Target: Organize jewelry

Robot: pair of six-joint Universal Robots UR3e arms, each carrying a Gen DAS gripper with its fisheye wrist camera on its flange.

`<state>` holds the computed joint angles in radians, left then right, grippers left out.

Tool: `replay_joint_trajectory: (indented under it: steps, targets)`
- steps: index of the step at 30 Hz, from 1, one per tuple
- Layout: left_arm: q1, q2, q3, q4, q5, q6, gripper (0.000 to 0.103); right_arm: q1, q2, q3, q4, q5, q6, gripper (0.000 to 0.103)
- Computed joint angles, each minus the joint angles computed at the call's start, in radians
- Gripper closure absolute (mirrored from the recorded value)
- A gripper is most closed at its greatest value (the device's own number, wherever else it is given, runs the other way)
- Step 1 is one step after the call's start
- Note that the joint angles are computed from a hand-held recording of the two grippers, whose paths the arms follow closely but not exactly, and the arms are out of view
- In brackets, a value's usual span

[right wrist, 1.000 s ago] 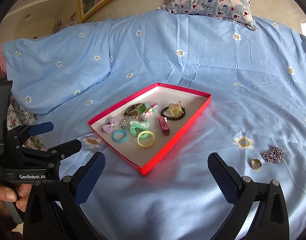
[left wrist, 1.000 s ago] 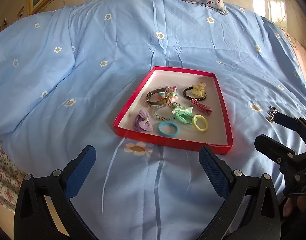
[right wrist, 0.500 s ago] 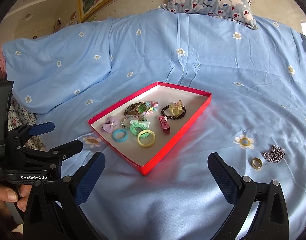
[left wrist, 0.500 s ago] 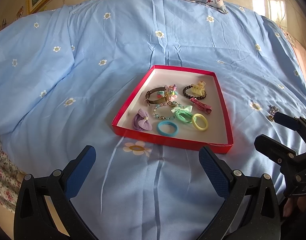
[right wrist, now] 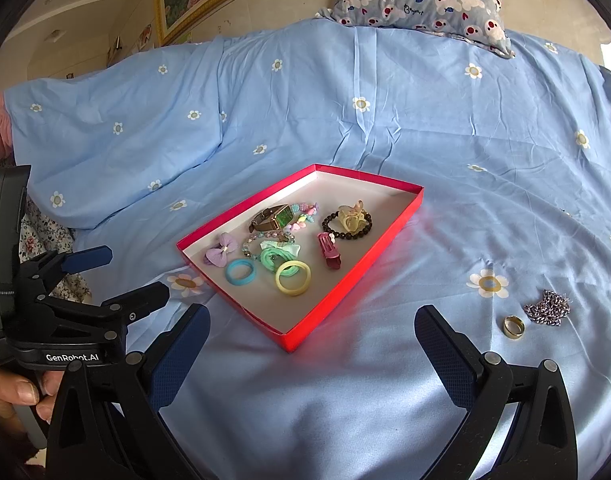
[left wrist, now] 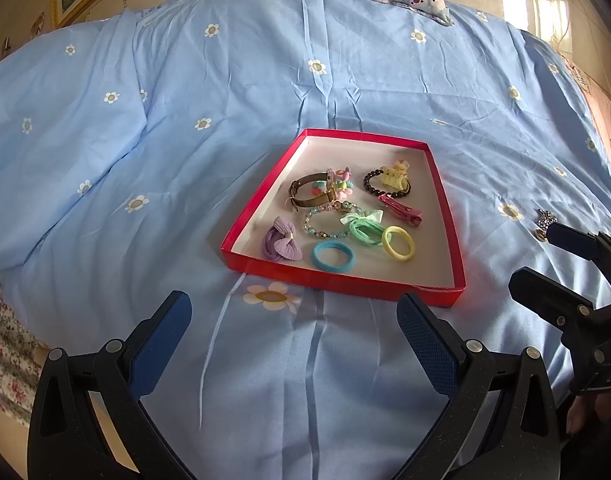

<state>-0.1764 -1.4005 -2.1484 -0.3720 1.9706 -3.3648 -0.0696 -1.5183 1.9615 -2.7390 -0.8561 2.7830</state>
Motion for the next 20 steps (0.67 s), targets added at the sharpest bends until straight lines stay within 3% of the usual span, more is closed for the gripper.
replay_joint_trajectory:
  steps: [13, 20]
  targets:
    - [-0.001, -0.011, 0.007, 0.0, -0.008, 0.004, 0.0, 0.002, 0.003, -0.003, 0.003, 0.0, 0.003, 0.0]
    - [0.031, -0.033, 0.024, 0.008, -0.058, 0.031, 0.0, 0.004, 0.006, -0.014, 0.013, -0.005, 0.007, 0.0]
